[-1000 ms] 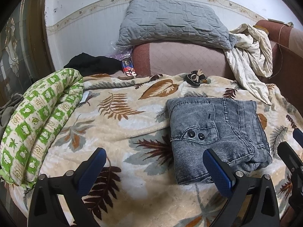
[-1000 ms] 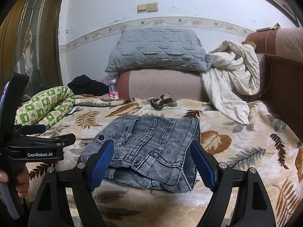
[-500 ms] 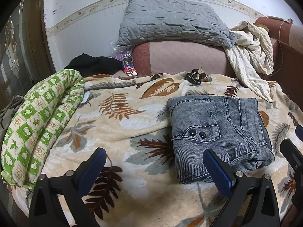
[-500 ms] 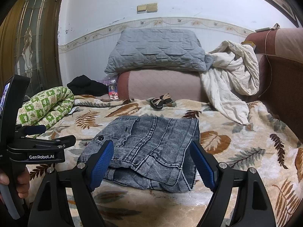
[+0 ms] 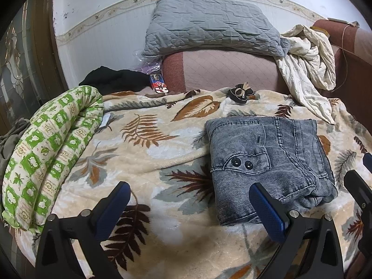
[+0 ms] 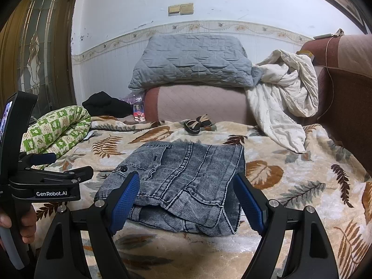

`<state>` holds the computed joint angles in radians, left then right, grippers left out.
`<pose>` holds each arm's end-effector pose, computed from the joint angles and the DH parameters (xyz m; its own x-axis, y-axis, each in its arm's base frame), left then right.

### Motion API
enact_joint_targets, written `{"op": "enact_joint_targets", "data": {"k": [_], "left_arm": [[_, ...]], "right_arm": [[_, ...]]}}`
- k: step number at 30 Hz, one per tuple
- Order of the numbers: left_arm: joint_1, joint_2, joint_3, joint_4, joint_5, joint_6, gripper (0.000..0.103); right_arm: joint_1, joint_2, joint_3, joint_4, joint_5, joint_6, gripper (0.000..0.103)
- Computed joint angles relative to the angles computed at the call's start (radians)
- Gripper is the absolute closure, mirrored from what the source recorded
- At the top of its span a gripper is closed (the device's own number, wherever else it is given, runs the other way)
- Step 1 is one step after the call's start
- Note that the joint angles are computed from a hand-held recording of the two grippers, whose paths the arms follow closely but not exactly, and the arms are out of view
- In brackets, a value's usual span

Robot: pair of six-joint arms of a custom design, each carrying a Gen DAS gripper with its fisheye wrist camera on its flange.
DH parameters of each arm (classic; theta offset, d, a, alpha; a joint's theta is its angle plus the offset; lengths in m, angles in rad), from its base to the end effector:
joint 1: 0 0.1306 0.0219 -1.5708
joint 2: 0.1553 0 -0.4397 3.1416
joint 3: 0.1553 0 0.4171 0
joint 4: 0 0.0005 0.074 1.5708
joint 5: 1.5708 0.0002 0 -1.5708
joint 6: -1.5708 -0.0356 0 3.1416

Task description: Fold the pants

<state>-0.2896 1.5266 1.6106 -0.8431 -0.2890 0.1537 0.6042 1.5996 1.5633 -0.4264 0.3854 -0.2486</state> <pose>0.5438 -0.1520 0.5280 -0.6634 0.0446 -0.7469 -0.0263 0.9962 0.0828 0.5139 0.3379 0.4998 -0.4175 -0.0111 -0.9086 -0.1515 0.9868 0.0575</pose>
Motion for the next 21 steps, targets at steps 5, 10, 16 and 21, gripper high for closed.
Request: {"op": "enact_joint_targets", "data": {"k": [5, 10, 16, 21], "left_arm": [[0.000, 0.001, 0.002, -0.005, 0.001, 0.002, 0.000], [0.002, 0.001, 0.001, -0.008, 0.006, 0.000, 0.000], [0.000, 0.003, 0.003, -0.011, 0.009, -0.007, 0.000], [-0.002, 0.003, 0.002, -0.011, 0.008, -0.004, 0.000]], "right_arm": [[0.001, 0.001, 0.001, -0.001, 0.002, -0.001, 0.020], [0.001, 0.001, 0.002, -0.001, 0.001, 0.000, 0.020], [-0.001, -0.001, -0.006, 0.005, -0.003, 0.005, 0.020], [0.000, -0.002, -0.007, 0.005, -0.003, 0.007, 0.020]]}}
